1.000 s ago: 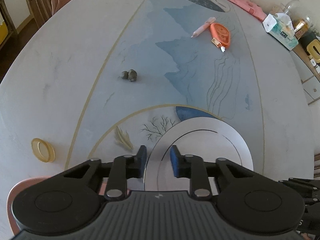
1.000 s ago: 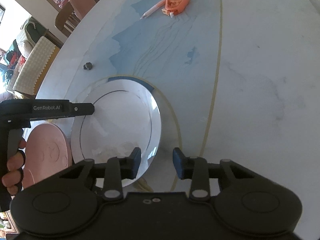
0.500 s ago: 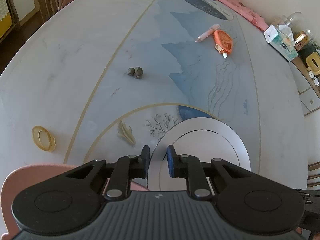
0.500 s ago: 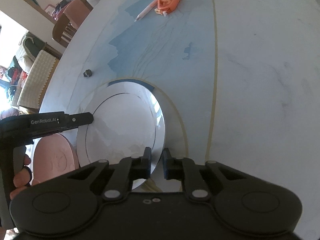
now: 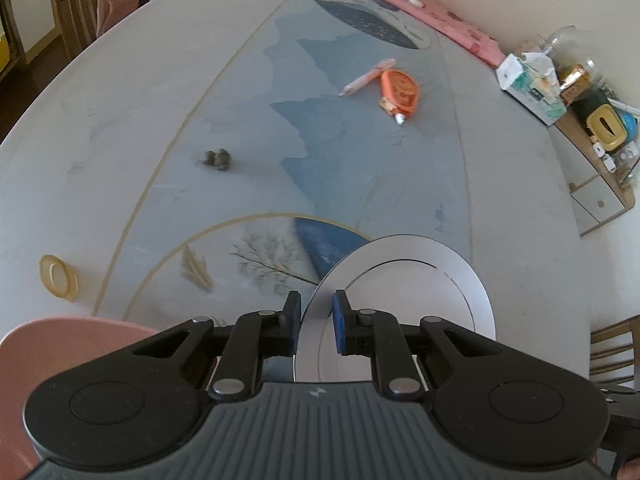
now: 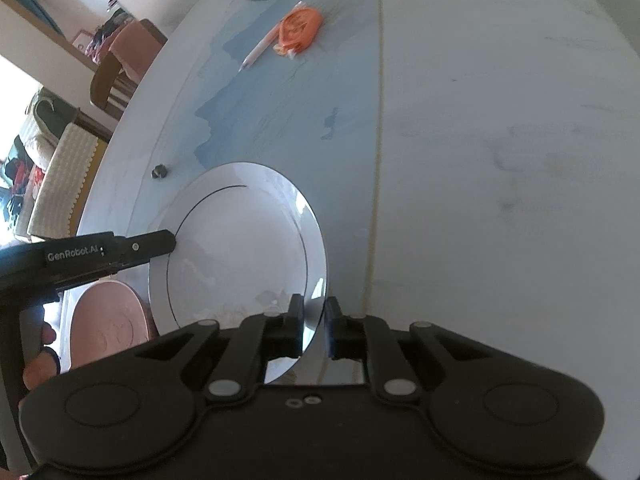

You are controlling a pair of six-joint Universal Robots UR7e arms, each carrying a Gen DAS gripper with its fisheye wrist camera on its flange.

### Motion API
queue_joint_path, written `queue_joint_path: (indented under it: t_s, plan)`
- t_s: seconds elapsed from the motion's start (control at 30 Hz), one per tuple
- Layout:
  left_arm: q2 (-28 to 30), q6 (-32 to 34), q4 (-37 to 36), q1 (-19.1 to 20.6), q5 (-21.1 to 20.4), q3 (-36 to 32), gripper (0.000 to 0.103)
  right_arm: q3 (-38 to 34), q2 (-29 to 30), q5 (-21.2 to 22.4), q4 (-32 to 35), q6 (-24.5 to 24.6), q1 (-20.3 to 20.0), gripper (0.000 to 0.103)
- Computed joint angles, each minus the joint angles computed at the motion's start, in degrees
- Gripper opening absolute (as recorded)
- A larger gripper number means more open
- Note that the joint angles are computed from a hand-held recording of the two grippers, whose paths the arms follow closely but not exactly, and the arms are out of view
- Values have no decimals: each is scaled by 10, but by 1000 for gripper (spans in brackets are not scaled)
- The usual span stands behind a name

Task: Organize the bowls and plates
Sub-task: 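Carry the smaller white plate over the large plate and lower it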

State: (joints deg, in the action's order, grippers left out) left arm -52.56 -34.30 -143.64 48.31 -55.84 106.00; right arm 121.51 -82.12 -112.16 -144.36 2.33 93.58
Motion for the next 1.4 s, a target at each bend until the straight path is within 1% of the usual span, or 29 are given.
queue_joint_path:
  t_s: [0.27,0.47,0.63,0.93,1.23,1.4]
  plan:
    - [-6,-18,24,-29,-10,3,15,12,-40,-7,23,26,4,10]
    - [-19,-33,36,-54,-27,16,15,27,-78,-17,43,46,10,10]
    - [-31,-50,51,-80,-37,33,15,45,-118,-27,61,67,16,10]
    - [-49,-68,71,-120,-61,67,15,92,-192,-35,85,98,15,10]
    - [-63,-88,75,-164,-87,101,15,129,-273,-55,119,131,25,10]
    - [-72,-101,78,-188,-107,121,15,147,-320,-63,150,149,30,10]
